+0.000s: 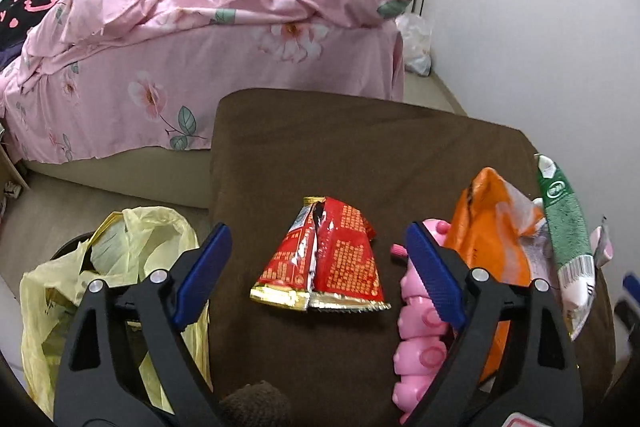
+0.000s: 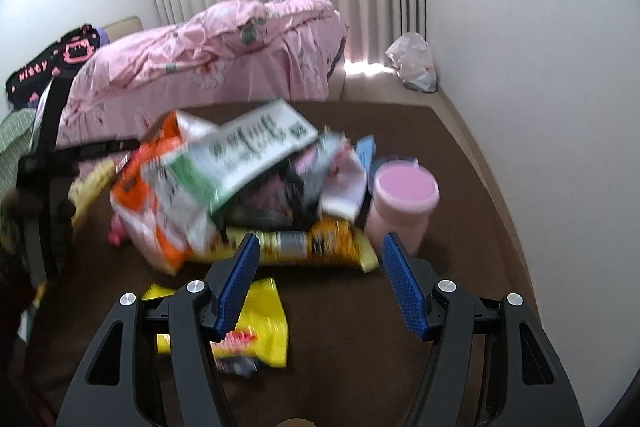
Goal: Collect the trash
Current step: 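Grasp the red snack wrapper with the left tool while the right tool grasps the green milk carton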
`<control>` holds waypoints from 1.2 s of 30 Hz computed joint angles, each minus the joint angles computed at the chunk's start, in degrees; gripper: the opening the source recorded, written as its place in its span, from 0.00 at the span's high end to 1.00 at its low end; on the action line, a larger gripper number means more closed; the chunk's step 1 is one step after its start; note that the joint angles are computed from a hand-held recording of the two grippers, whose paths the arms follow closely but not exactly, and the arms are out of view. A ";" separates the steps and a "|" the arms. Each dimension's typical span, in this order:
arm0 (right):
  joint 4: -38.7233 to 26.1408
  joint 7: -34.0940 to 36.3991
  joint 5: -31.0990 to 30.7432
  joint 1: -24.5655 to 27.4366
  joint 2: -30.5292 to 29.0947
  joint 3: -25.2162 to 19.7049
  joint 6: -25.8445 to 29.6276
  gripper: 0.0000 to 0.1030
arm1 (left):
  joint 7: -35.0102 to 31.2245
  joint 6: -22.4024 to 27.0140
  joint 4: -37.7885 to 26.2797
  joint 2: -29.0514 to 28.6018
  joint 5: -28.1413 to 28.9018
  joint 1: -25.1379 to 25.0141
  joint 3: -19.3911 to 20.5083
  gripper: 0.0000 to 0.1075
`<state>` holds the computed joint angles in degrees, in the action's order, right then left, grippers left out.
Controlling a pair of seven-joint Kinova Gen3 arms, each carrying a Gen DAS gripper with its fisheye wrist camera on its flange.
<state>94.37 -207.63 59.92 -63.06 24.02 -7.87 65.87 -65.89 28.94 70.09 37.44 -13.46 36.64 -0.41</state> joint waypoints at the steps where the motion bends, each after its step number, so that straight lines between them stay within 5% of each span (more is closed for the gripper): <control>1: -0.05 -0.25 0.97 1.19 -0.48 0.13 -2.01 0.41 | 0.98 -0.68 0.82 -0.38 -0.23 0.63 -0.83 0.22; 5: -3.13 2.61 3.02 8.81 -0.20 -1.74 -9.36 0.41 | 2.84 -1.88 3.19 -1.71 -0.24 0.91 -1.34 0.22; 9: -9.17 10.50 -1.93 13.29 1.98 -0.75 -12.77 0.41 | 2.19 -3.64 6.37 -3.75 -0.15 -0.12 -0.43 0.22; 14: -10.64 10.56 -8.88 15.80 3.52 2.18 -18.79 0.41 | 1.95 -6.14 8.94 -4.91 0.23 -1.24 -0.07 0.22; 23: -11.37 15.31 -17.76 11.13 4.56 7.45 -17.53 0.41 | -1.66 -8.09 11.32 -5.24 4.15 -4.24 2.80 0.22; 26: -8.87 16.77 -20.86 6.88 3.43 12.50 -20.44 0.41 | -2.93 -8.56 12.03 -5.35 5.42 -4.95 3.76 0.22; 31: -2.10 9.73 -15.14 11.32 1.40 7.31 -29.69 0.50 | -3.55 -7.89 11.78 -5.14 6.09 -4.19 3.13 0.22; 36: -4.05 12.95 -9.56 1.29 1.35 13.58 -22.46 0.52 | -4.18 -7.92 12.19 -6.11 5.73 -4.08 2.66 0.22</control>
